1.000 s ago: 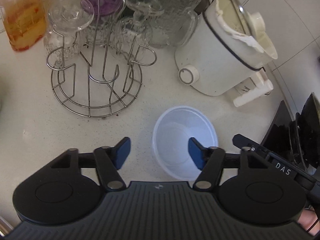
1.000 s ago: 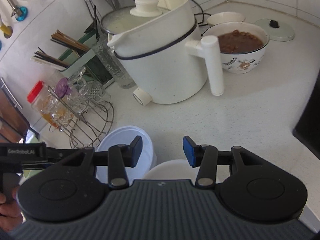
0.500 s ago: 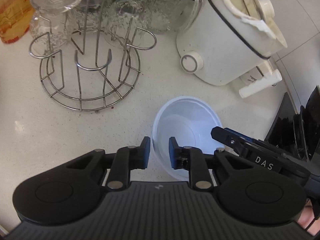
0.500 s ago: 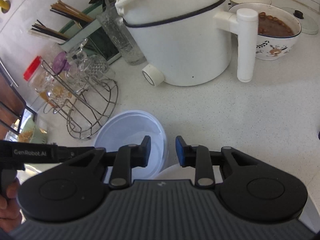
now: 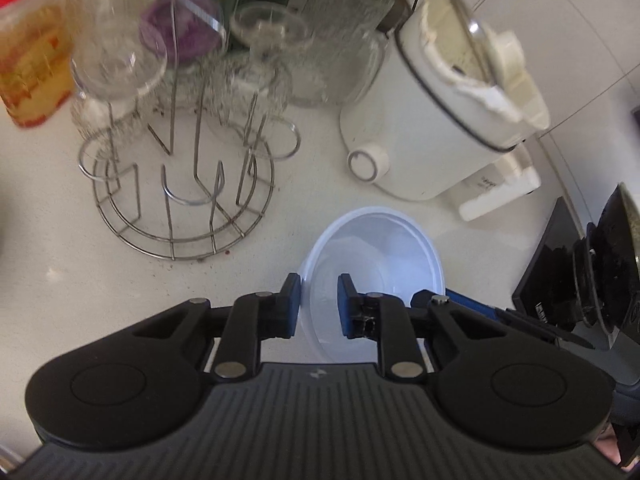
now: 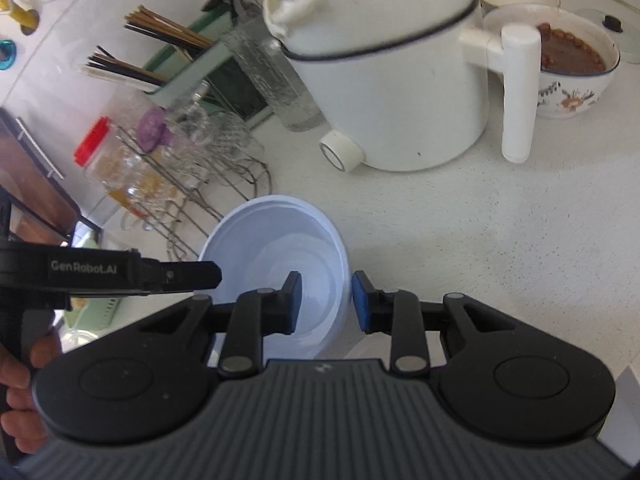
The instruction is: Organize plates and bowls
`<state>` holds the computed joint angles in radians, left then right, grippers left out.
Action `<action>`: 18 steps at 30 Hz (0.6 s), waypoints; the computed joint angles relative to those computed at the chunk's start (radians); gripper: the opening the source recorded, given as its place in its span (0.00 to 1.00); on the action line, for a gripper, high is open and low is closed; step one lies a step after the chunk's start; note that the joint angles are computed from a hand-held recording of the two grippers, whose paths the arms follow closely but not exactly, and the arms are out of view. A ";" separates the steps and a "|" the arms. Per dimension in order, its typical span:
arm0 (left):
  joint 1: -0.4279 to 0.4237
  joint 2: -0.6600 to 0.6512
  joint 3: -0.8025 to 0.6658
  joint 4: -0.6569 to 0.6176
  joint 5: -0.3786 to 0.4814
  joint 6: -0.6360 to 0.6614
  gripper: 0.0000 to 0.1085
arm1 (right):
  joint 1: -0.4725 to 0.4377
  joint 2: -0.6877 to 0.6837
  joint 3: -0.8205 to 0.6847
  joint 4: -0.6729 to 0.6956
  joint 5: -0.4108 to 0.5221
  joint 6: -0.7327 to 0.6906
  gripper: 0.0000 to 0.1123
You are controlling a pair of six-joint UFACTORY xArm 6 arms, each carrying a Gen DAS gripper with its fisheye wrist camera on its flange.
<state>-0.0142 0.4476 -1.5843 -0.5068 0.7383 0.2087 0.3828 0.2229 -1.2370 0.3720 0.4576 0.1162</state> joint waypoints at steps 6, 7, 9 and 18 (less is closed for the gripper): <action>0.007 -0.090 0.084 -0.082 -0.037 0.053 0.21 | 0.008 -0.063 0.034 -0.006 -0.005 0.035 0.28; 0.008 -0.104 0.100 -0.088 -0.040 0.057 0.21 | 0.010 -0.070 0.040 -0.006 -0.015 0.037 0.28; 0.008 -0.135 0.137 -0.103 -0.046 0.069 0.21 | 0.016 -0.085 0.051 -0.026 -0.028 0.045 0.29; 0.026 -0.270 0.238 -0.176 -0.040 0.117 0.22 | 0.028 -0.163 0.079 -0.012 -0.040 0.042 0.29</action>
<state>0.0115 0.1771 -1.3466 -0.6829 0.6987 0.3261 0.4106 0.0596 -1.1576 0.3597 0.4180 0.1584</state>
